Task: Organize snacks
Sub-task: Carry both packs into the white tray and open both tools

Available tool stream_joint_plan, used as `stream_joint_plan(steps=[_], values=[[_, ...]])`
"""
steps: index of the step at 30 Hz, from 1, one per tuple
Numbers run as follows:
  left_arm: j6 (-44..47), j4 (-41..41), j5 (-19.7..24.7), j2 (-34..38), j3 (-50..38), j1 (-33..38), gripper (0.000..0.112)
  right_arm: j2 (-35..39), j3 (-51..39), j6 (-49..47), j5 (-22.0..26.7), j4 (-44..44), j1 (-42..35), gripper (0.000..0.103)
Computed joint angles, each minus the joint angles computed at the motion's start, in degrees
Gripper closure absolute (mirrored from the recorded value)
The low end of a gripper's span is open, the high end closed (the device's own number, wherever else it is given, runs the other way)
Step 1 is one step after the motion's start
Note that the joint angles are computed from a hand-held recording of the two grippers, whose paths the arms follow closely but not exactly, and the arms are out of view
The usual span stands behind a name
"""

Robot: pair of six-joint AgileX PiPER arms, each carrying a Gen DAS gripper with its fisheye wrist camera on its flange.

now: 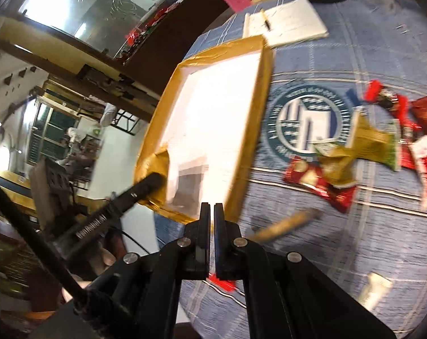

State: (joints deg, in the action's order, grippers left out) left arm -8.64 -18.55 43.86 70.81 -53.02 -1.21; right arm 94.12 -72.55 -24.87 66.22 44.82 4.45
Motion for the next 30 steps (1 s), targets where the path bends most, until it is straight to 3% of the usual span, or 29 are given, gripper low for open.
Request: stream_joint_plan(steps=[5, 7, 8, 9, 15, 18, 19, 20, 21, 22, 26, 30], values=[[5.83, -4.10, 1.20, -1.70, 1.22, 4.92, 0.067, -3.89, 0.01, 5.37, -1.29, -11.29, -2.10, 0.098], [7.63, -5.31, 1.27, -1.86, 0.99, 6.14, 0.067, -7.02, 2.25, 5.93, -1.65, -18.41, -4.88, 0.071], [8.18, -5.84, 1.33, -1.81, 0.92, 6.44, 0.067, -8.23, 3.80, 6.16, -2.56, -21.15, -6.34, 0.052], [8.61, -6.34, 1.32, -1.58, 0.80, 6.59, 0.067, -9.08, 5.54, 6.27, -3.47, -23.47, -8.08, 0.047], [9.12, -7.37, 0.19, 1.38, -0.72, 4.02, 0.067, -11.33, 13.96, 8.72, -3.99, -29.18, -11.73, 0.047], [8.89, -7.08, -0.12, 2.58, -1.42, 2.30, 0.067, -12.61, 17.58, 11.92, -5.87, -31.19, -8.76, 0.047], [8.31, -6.72, -0.21, 2.74, -1.61, 1.59, 0.067, -12.96, 18.58, 13.34, -6.85, -32.27, -7.38, 0.049], [7.87, -6.40, -0.25, 2.93, -1.83, 0.85, 0.067, -12.95, 19.41, 14.74, -7.82, -33.23, -5.92, 0.058], [7.78, -6.24, -0.24, 3.02, -1.97, 0.52, 0.067, -13.17, 20.33, 17.20, -8.94, -35.29, -3.71, 0.077], [7.49, -5.77, -0.30, 2.98, -2.05, 0.03, 0.067, -14.17, 21.13, 19.07, -10.23, -37.37, -1.80, 0.084], [6.40, -3.61, -0.48, 2.11, -1.70, -0.34, 0.067, -16.30, 21.98, 17.83, -11.22, -34.81, -0.22, 0.087], [5.61, -1.50, -0.59, 1.92, -1.20, 1.18, 0.067, -15.85, 16.84, 16.64, -10.56, -31.17, 3.73, 0.087]])
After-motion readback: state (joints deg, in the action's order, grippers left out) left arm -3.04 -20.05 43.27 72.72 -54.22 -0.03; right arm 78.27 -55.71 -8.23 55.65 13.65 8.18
